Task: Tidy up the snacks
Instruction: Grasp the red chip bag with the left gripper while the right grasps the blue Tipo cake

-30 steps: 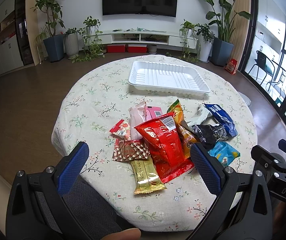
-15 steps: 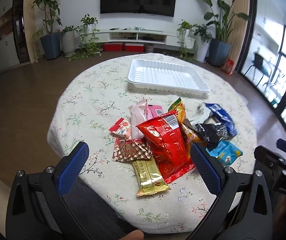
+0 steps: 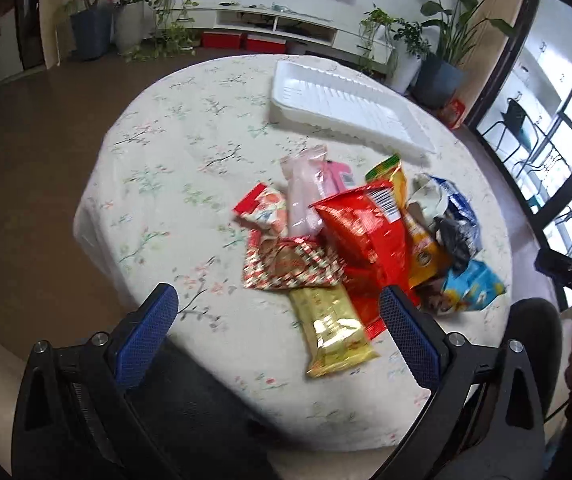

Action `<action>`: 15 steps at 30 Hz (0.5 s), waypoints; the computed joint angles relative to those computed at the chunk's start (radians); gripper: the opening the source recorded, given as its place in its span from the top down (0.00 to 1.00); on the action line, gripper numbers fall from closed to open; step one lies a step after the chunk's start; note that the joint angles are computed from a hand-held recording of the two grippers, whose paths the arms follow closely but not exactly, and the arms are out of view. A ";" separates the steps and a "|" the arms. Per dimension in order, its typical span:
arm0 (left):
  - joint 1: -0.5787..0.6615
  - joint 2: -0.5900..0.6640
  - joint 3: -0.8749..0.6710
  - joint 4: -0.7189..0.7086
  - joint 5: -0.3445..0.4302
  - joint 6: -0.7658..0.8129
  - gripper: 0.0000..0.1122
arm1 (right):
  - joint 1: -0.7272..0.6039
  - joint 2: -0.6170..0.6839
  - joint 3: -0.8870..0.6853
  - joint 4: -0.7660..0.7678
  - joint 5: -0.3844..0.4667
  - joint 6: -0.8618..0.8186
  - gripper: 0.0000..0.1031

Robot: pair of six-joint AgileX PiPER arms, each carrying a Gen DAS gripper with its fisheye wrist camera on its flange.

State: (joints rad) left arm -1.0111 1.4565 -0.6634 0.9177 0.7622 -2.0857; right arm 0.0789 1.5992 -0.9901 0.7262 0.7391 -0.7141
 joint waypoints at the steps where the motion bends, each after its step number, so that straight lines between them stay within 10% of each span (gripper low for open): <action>1: 0.009 0.018 -0.022 -0.008 -0.001 0.041 0.10 | -0.005 0.014 -0.015 -0.006 0.005 -0.006 0.14; 15: 0.125 0.069 -0.073 0.024 -0.093 0.163 0.10 | 0.101 0.387 -0.478 -0.343 0.095 0.123 0.38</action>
State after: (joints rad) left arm -0.8862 1.5257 -0.7361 0.9417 0.6694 -1.9230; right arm 0.1795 1.9860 -1.4682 0.3835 0.8339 -0.5914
